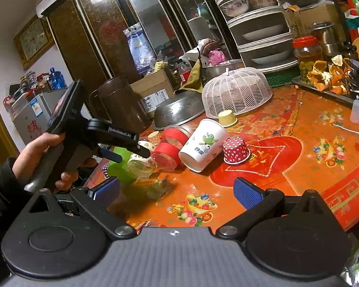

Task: Flip cup upright
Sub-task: 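Move the left gripper to the fallen HBD glass jar and grasp it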

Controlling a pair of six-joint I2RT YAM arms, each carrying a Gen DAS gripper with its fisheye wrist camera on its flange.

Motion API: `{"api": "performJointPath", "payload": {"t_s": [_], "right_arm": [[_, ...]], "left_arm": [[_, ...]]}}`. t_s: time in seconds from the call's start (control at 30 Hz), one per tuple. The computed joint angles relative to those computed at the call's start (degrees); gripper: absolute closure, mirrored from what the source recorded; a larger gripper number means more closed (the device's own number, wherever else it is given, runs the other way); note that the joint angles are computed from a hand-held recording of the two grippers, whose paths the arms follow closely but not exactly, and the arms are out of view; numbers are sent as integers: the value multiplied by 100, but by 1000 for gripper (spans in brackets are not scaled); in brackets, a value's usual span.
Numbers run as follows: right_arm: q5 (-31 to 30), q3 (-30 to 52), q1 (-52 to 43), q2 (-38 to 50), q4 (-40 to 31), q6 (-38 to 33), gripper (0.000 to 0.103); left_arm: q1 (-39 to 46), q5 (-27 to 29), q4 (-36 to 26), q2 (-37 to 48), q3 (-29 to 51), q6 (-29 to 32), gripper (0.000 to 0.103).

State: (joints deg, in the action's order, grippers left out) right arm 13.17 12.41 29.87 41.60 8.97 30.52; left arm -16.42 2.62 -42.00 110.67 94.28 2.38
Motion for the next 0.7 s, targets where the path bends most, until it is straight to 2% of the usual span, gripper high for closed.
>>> {"api": "performJointPath", "payload": {"t_s": [0.23,0.3,0.43,0.5,0.7], "right_arm": [[-264,-115,-204,-30,132,-28,1],[-312,-120,-244,-11,165,-29,1],[-321,-120,-272,15,180,-32,1],[-301,-110,-254,45,180,-20,1],[-170,-35,-110,169,168,24,1]], "left_arm": [[-109,-258,-51,337,244,69,19],[-116,-301,-4,382,236,91,28],[-78,-270,-43,498,295,90,35],[-67,-301,-19,505,268,98,44],[-58,-349,423,-33,-356,307,45]]}}
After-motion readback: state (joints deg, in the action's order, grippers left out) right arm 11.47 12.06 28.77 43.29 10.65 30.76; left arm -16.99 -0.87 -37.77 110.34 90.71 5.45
